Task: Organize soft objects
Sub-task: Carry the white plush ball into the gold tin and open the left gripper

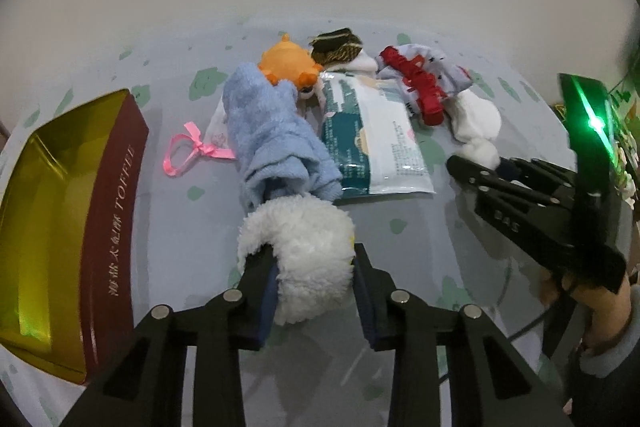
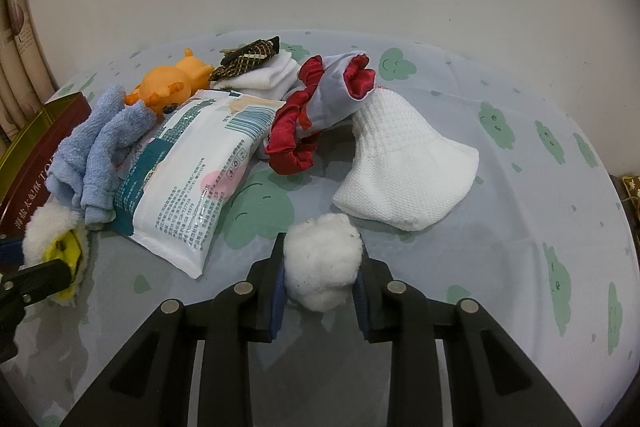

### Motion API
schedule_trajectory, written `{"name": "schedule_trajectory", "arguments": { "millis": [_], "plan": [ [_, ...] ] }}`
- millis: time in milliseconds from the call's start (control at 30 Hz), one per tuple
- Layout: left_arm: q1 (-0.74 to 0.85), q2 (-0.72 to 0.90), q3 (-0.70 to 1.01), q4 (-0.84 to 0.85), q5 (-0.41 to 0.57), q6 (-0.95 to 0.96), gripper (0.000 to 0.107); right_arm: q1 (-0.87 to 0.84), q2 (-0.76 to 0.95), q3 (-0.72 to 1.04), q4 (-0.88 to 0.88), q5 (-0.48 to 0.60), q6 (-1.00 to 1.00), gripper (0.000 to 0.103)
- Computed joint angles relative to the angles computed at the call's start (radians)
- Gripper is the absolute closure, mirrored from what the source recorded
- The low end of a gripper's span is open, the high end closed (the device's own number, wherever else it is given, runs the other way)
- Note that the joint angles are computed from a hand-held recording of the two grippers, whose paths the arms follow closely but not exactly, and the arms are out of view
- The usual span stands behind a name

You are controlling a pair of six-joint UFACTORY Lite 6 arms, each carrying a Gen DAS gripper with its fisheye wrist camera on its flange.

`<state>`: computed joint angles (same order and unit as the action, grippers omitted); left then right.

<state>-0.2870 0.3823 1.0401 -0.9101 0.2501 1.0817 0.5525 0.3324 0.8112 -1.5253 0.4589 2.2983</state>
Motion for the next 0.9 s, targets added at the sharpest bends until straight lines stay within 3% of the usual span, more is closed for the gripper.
{"name": "schedule_trajectory", "arguments": {
  "millis": [467, 900],
  "plan": [
    [0.058, -0.161, -0.082, 0.054, 0.020, -0.015, 0.073, 0.001, 0.000, 0.001, 0.002, 0.001, -0.001, 0.077],
    [0.286, -0.074, 0.105, 0.330, -0.007, -0.244, 0.073, 0.002, -0.002, 0.000, 0.006, 0.002, -0.006, 0.077]
  ]
}}
